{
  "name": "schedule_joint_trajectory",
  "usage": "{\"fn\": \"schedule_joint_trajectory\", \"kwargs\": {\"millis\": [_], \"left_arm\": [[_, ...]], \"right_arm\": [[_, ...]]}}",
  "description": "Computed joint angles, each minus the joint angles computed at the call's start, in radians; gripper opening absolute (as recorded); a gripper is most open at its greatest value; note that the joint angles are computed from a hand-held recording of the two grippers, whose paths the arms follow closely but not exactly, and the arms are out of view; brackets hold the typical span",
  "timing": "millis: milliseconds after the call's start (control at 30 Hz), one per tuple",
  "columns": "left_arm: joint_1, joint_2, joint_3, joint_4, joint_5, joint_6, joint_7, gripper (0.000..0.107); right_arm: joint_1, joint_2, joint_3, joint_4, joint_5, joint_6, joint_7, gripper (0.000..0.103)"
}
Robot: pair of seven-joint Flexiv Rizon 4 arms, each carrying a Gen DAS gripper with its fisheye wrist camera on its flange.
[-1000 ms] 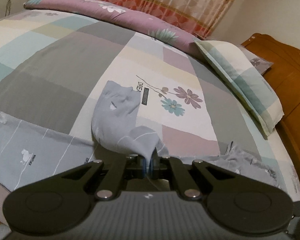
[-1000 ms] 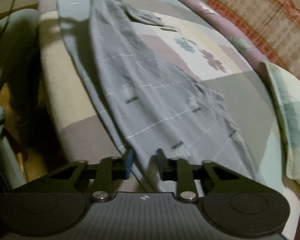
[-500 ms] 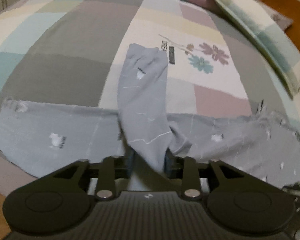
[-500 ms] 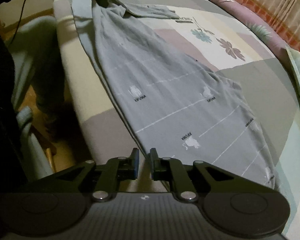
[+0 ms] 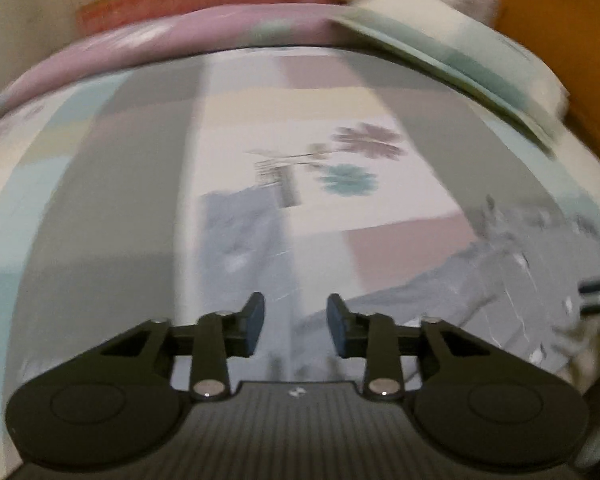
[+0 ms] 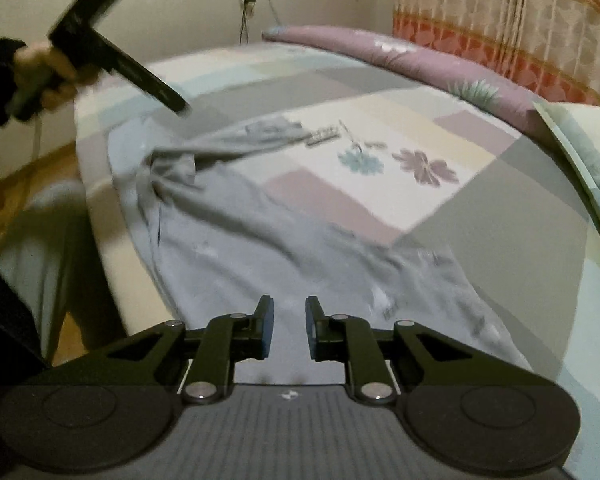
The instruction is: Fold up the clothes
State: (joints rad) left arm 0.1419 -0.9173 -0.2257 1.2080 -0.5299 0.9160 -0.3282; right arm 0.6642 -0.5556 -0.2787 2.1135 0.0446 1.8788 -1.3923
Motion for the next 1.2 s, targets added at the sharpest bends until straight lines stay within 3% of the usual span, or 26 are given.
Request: {"fn": "schedule_joint_trajectory", "kwargs": {"millis": [133, 367, 600, 667, 700, 733, 833, 900, 1000, 1100, 1167, 1200], "left_arm": [[-0.031, -0.055, -0.015, -0.040, 0.043, -0.058, 0.093, 0.028], [-0.040, -0.057, 0.009, 0.009, 0.084, -0.075, 0.192, 0.028], [-0.026, -0.005, -0.025, 0.143, 0.075, 0.070, 0.324, 0.028], [-0.030, 0.006, -0.026, 0.167, 0.084, 0.101, 0.350, 0.022], [-0.031, 0.012, -0.029, 0.180, 0.088, 0.116, 0.364, 0.007], [-0.027, 0.019, -0.037, 0.196, 0.089, 0.127, 0.383, 0.002], [0.009, 0.030, -0.112, 0.258, 0.048, 0.257, 0.466, 0.002], [0.030, 0.026, -0.159, 0.256, 0.006, 0.311, 0.470, 0.002], [0.039, 0.022, -0.177, 0.218, -0.026, 0.296, 0.445, 0.002], [0.005, 0.011, -0.123, 0.186, -0.001, 0.281, 0.414, 0.003], [-0.059, -0.006, -0.011, 0.125, 0.052, 0.214, 0.301, 0.006], [-0.075, -0.017, 0.023, 0.093, 0.071, 0.170, 0.251, 0.013]], "right_arm": [[-0.023, -0.029, 0.034, -0.033, 0.012, 0.026, 0.023, 0.028], [-0.090, -0.048, 0.104, -0.038, 0.026, 0.044, 0.077, 0.029], [-0.088, -0.068, 0.111, -0.040, 0.046, 0.072, 0.110, 0.035], [-0.091, -0.073, 0.116, -0.044, 0.047, 0.080, 0.113, 0.035], [-0.091, -0.074, 0.117, -0.046, 0.048, 0.081, 0.114, 0.036], [-0.089, -0.075, 0.115, -0.047, 0.049, 0.083, 0.113, 0.036], [-0.073, -0.076, 0.102, -0.045, 0.063, 0.088, 0.113, 0.036], [-0.058, -0.075, 0.089, -0.043, 0.078, 0.091, 0.114, 0.036], [-0.046, -0.077, 0.081, -0.040, 0.094, 0.095, 0.117, 0.038], [-0.032, -0.080, 0.069, -0.039, 0.109, 0.090, 0.121, 0.041], [-0.033, -0.082, 0.071, -0.038, 0.109, 0.094, 0.122, 0.041], [-0.034, -0.083, 0.073, -0.038, 0.109, 0.097, 0.122, 0.041]]}}
